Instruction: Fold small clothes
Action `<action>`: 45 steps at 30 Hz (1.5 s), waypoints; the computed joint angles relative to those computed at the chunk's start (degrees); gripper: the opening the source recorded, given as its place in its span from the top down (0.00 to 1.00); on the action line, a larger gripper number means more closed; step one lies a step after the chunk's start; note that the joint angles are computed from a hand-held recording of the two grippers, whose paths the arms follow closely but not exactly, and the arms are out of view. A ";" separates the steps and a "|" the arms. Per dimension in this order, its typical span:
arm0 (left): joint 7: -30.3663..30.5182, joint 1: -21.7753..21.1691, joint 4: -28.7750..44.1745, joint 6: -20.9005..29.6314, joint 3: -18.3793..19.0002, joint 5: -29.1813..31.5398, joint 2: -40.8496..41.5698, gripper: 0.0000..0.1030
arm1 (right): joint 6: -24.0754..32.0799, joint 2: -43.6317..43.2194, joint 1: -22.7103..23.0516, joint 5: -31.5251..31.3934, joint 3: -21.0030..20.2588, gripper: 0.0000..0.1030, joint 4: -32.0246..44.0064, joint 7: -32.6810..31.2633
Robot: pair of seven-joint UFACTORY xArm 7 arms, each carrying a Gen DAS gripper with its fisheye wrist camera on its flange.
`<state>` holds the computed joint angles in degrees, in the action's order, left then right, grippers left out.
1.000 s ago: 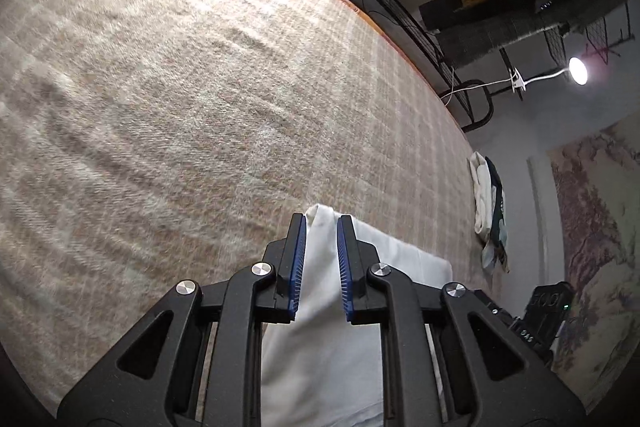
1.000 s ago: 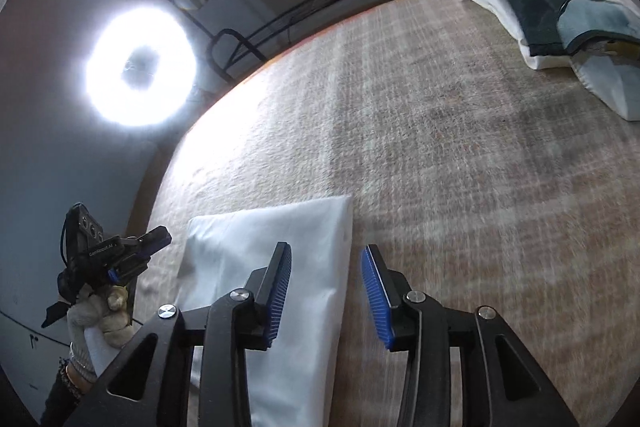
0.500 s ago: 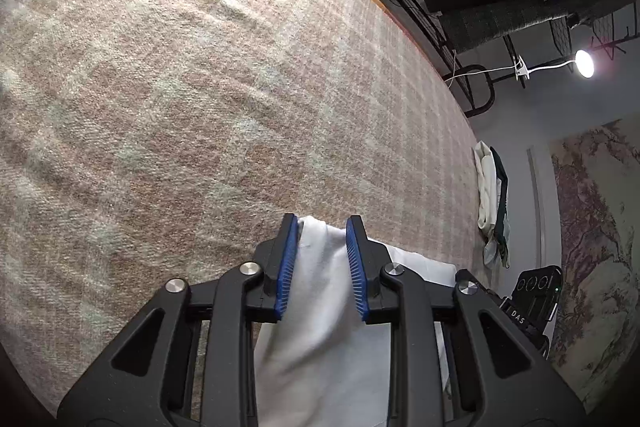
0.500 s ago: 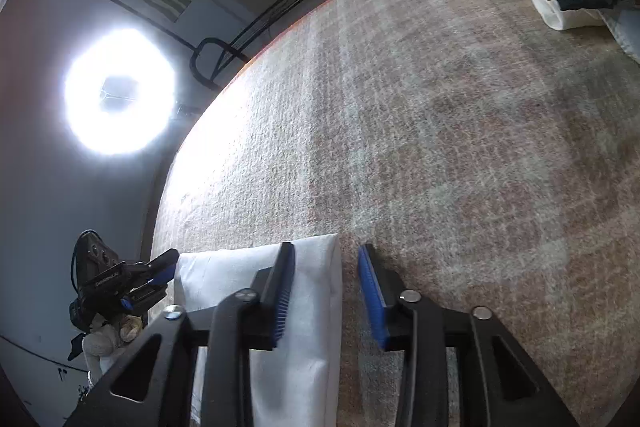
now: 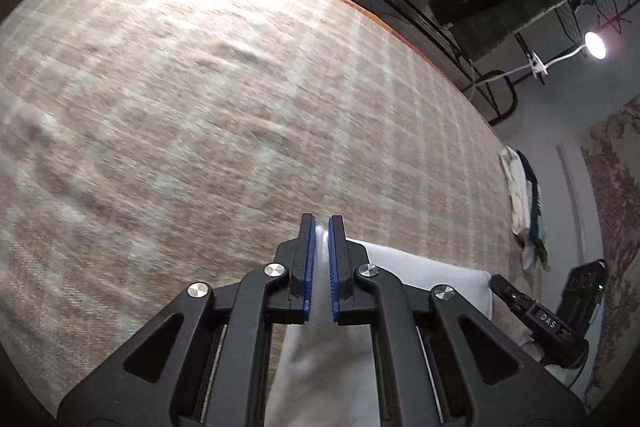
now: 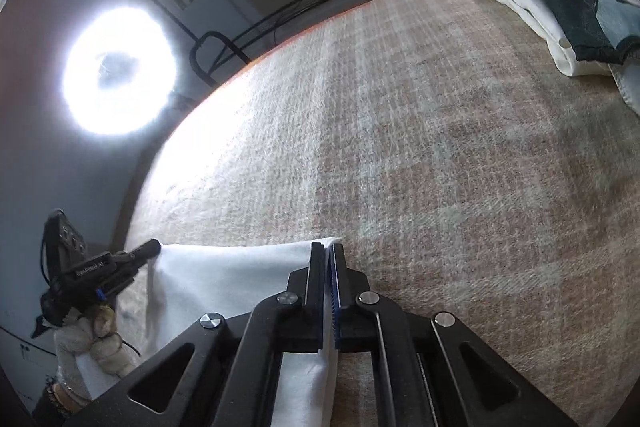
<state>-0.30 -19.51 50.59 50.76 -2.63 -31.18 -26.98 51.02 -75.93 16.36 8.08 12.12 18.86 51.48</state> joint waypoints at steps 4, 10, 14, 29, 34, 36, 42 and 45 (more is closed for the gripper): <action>1.31 0.20 0.20 0.04 0.91 0.69 -2.11 0.97 | 7.27 1.14 -2.53 -4.09 2.68 0.98 4.42 0.28; 8.30 -3.04 -1.82 6.22 3.50 -2.89 -9.68 0.97 | 6.97 -4.33 0.70 -1.99 2.74 0.87 5.17 -0.50; 9.53 -4.14 -5.09 9.16 1.90 -3.20 -14.40 0.97 | 4.46 -3.91 5.13 0.85 5.92 0.83 5.71 -1.99; 7.70 -3.71 -14.87 13.62 1.66 3.33 -28.77 0.97 | 8.16 2.07 13.66 -0.90 13.81 0.77 7.87 2.58; 8.51 -3.84 -16.91 17.20 0.52 4.92 -34.16 0.97 | 6.28 2.83 16.10 0.75 17.10 0.77 10.03 4.77; 8.11 -3.21 -18.05 18.81 0.75 5.68 -35.71 0.96 | 6.62 5.42 16.78 1.24 18.78 0.77 11.05 5.66; 7.10 0.24 -17.41 24.42 5.57 5.96 -36.81 0.96 | 10.68 8.00 21.17 2.33 20.33 0.76 11.15 9.53; 6.60 2.45 -15.31 26.04 7.50 4.96 -35.25 0.96 | 12.16 6.52 24.72 4.90 18.32 0.74 11.26 10.75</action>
